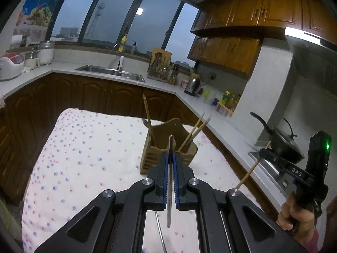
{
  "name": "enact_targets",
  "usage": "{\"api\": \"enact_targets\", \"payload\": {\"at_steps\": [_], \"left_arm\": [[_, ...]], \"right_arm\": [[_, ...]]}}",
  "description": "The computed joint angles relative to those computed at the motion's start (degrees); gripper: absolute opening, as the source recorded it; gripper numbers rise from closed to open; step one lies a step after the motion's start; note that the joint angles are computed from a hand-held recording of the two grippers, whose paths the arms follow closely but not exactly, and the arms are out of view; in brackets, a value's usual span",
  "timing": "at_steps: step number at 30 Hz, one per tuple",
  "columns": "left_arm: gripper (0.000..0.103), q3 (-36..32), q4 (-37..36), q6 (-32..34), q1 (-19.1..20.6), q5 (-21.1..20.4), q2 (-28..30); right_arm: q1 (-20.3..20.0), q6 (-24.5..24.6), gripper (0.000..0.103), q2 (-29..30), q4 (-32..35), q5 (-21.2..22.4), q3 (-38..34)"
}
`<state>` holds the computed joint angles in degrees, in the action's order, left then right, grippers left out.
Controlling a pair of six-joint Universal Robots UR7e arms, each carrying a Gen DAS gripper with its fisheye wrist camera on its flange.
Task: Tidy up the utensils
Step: 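Lift both held chopsticks and carry them above the wooden holder, then lower the chopsticks into the holder and open both tools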
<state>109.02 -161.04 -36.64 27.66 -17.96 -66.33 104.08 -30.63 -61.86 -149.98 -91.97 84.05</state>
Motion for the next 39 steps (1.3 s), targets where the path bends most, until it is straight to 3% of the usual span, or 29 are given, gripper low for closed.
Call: {"api": "enact_targets", "payload": {"at_steps": [21,39], "left_arm": [[0.003,-9.37,-21.92,24.64,6.60,-5.27,5.94],[0.003,-28.17,-35.23,48.03,15.18,-10.55,17.37]], "right_arm": [[0.71,-0.52,0.006,8.39,0.42,1.74,-12.14],[1.03,-1.31,0.006,21.44,1.87,4.66,-30.81]]}}
